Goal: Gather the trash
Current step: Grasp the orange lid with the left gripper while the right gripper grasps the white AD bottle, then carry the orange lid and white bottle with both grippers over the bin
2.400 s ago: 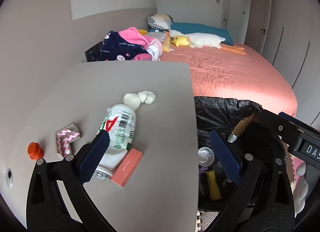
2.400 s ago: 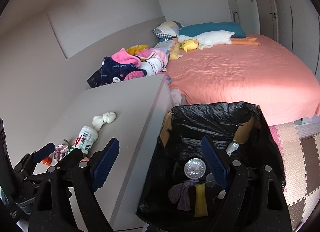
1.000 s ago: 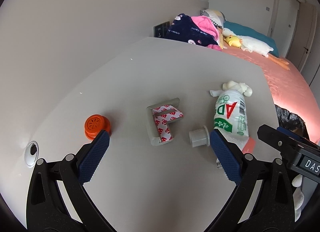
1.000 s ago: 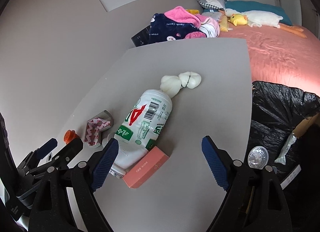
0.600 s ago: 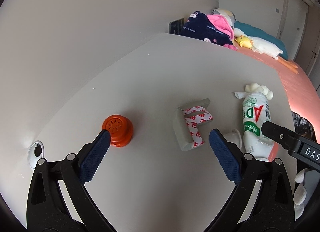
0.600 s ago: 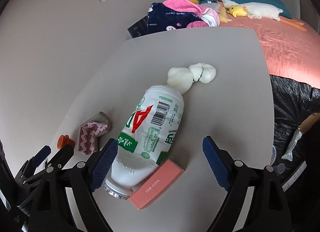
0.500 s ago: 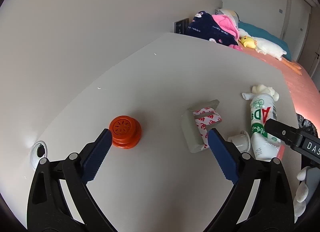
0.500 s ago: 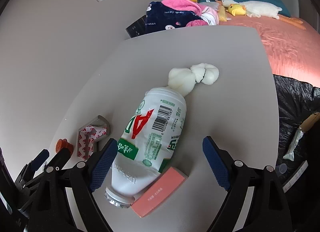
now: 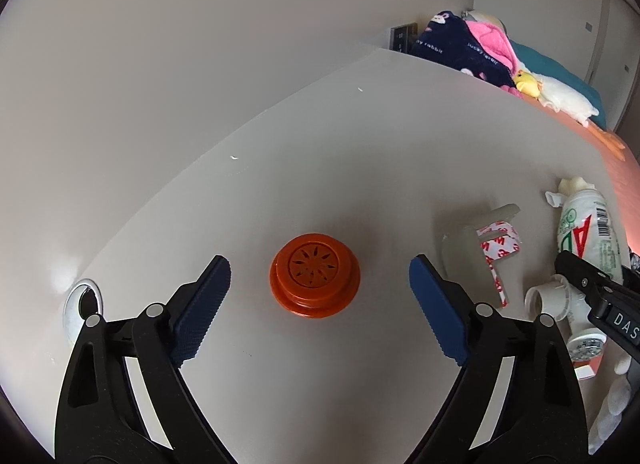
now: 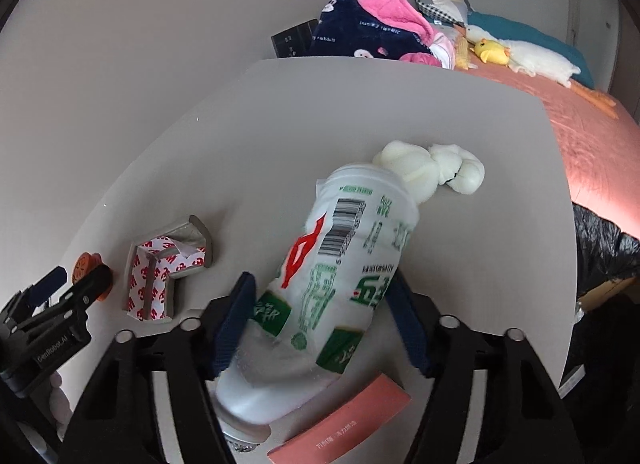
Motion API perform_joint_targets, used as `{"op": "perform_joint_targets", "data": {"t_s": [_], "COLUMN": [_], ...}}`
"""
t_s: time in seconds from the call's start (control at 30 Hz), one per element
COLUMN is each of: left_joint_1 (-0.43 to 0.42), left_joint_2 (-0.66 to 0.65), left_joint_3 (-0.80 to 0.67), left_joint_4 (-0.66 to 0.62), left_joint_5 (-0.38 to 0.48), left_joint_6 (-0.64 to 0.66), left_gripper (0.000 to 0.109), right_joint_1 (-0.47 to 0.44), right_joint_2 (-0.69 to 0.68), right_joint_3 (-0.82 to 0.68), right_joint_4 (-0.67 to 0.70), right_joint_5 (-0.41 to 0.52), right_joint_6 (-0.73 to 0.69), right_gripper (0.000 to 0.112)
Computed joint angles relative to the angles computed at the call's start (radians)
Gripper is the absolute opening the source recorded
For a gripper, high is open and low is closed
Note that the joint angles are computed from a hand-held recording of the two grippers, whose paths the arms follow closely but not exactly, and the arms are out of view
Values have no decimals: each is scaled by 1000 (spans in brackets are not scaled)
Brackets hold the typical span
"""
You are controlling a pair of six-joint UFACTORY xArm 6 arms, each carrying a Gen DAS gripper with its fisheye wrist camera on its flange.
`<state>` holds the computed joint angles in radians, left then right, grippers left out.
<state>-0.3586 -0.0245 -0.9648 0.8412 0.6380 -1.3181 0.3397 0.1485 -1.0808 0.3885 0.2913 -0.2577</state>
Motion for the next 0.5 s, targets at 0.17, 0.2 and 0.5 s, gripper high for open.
{"op": "perform_joint_targets", "data": {"t_s": [0.17, 0.2, 0.5], "left_joint_1": [16, 17, 43], "left_joint_2": [20, 20, 25], "left_joint_3": [-4, -4, 10], "left_joint_4": [-23, -22, -37], "left_joint_5": [-13, -13, -70], "left_joint_6": [29, 31, 47], "left_gripper": [77, 75, 45], "right_joint_1": [-4, -7, -32], "right_joint_2": [8, 10, 8], "right_joint_3": [-24, -30, -54], "right_joint_4": [138, 175, 370], "right_joint_5": [39, 52, 134], "right_joint_6": [-120, -145, -285], "right_gripper": [40, 38, 33]}}
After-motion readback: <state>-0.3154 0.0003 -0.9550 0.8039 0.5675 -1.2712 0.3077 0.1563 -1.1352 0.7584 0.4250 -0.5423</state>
